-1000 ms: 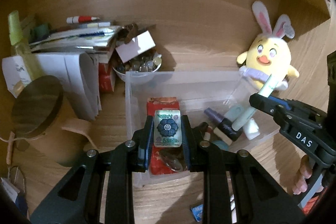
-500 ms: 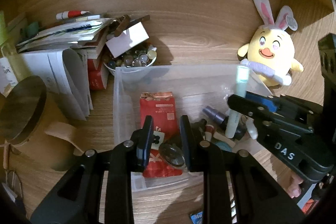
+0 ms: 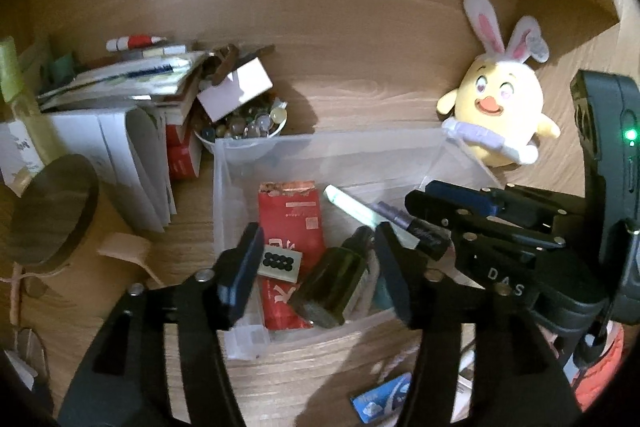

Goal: Organize objects
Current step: 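Carry the square packet and pale green tube into the clear box and release both, then withdraw both tools from the box toward the remaining items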

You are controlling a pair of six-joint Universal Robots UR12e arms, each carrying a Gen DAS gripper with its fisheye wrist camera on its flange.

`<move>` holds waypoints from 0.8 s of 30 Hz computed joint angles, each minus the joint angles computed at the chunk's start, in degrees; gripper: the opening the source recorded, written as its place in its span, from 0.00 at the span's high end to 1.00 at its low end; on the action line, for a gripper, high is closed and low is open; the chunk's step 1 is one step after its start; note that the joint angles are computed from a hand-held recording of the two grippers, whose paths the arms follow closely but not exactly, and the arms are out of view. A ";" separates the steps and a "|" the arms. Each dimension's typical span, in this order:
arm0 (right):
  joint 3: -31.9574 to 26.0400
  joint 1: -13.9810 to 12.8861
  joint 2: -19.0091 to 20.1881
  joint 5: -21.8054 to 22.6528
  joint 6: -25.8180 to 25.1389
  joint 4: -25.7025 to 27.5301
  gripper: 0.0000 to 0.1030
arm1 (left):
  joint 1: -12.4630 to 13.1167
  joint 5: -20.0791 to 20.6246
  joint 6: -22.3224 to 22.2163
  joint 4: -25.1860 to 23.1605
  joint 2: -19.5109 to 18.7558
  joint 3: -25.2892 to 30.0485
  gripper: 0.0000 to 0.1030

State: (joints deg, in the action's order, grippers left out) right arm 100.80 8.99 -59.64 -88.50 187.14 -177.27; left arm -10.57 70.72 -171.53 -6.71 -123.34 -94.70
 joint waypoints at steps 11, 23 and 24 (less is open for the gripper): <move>5.71 0.14 -4.20 -1.71 0.32 -7.36 0.42 | 1.00 -0.45 0.01 4.95 3.47 -4.56 0.13; 12.09 0.31 -7.20 -3.62 0.32 -8.46 0.34 | 1.11 0.30 3.68 3.18 6.00 -10.40 0.11; 12.52 0.29 -7.32 -3.67 0.45 -8.27 0.34 | 1.05 0.36 3.87 2.90 6.13 -10.77 0.11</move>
State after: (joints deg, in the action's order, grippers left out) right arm 113.33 9.28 -66.96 -92.17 187.59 -185.54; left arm -9.52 71.08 -167.66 -3.81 -117.21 -105.47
